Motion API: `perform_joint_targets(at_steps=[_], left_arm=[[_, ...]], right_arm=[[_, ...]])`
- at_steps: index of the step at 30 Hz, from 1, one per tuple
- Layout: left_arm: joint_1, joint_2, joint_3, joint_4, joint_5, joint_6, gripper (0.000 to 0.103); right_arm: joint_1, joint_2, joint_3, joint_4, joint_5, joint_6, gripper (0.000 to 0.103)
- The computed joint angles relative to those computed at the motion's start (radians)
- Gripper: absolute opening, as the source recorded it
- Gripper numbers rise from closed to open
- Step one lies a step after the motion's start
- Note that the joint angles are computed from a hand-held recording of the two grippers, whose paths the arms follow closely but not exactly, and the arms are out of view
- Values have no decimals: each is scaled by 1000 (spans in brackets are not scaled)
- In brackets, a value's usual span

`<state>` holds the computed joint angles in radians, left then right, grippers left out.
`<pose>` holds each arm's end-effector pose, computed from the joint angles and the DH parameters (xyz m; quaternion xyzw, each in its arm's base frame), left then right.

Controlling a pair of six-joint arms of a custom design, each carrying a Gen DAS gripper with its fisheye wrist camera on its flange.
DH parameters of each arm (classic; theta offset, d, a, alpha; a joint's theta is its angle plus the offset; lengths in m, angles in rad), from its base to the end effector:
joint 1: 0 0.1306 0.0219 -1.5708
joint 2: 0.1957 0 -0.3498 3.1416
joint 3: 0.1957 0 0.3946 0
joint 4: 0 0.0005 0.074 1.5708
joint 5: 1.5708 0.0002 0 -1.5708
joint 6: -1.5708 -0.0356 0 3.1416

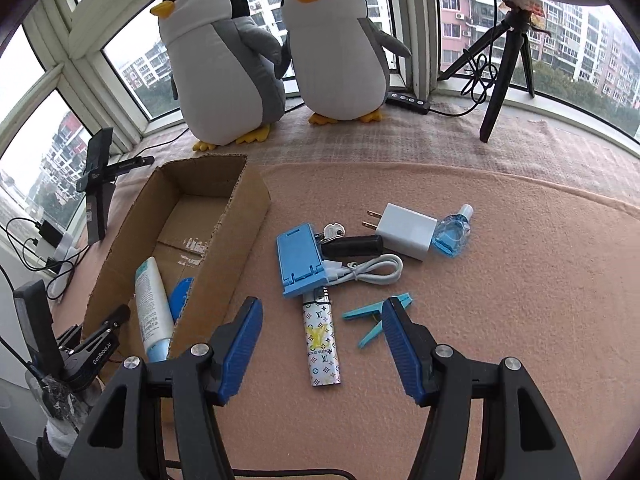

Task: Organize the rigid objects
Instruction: 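Move the right gripper to the teal clothespin and grasp it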

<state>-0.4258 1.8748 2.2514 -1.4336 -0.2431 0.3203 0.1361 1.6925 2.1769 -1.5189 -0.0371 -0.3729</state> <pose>0.5585 -0.2445 0.4881 0.0199 0.9603 0.0173 0.2776 0.5310 0.0735 0.5524 0.1090 0.9579 0.0840 0.2519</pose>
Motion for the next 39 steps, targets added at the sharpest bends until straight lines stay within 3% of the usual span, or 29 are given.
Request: perform_joint_targets(at_steps=[8,14,29,36,39], left_arm=[[0,0,0,0,-1,0,26],[1,1,3,-1,0,-1,26],[0,2,3,-1,-1,-2,26],[0,2,4,-2,-2,0,26],[0,2,4,-2,-2,0,26]], right_arm=[[-41,-38,-107,4,-11,-5,57],[-37,-38,-152,0,3,11,44],[-22,25,-107,-38,52,50,32],[-23,32,-97,-56,80,85,9],[-31,19,-116,-51,78,90,5]])
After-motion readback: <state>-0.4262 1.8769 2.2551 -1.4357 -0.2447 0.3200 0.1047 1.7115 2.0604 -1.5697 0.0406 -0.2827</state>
